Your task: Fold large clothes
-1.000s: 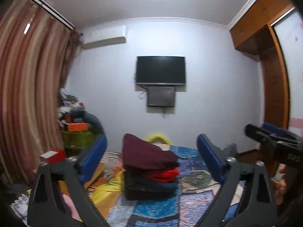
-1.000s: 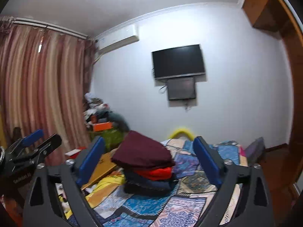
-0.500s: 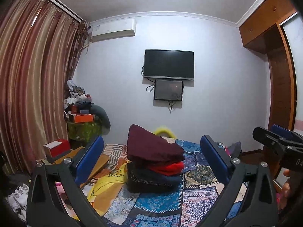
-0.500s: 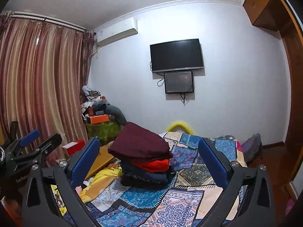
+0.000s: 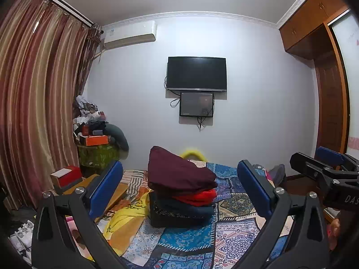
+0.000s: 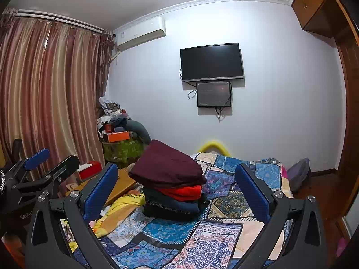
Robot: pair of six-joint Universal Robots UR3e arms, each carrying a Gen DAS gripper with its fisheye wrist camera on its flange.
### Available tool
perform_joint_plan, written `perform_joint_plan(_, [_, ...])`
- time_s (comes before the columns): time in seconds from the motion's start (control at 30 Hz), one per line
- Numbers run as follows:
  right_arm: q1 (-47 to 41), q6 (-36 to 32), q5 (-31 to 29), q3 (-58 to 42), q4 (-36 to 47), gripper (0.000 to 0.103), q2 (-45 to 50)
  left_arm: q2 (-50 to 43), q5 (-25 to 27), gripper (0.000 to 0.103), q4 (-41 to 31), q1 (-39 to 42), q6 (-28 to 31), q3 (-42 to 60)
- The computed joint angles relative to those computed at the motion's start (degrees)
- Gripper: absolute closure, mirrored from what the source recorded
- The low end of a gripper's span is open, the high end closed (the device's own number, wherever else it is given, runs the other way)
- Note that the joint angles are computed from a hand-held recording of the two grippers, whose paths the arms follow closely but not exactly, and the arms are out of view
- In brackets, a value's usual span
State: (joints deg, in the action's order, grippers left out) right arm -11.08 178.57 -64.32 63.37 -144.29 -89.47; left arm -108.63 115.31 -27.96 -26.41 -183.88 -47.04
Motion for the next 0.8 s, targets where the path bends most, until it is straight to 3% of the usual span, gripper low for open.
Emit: perform_joint_plan(0.8, [1.03,-0.79,-2.19,-2.99,3.60,0.000,1.66,-0.59,-1.23,0.000,-1.89,1.22,-0.66,0.98])
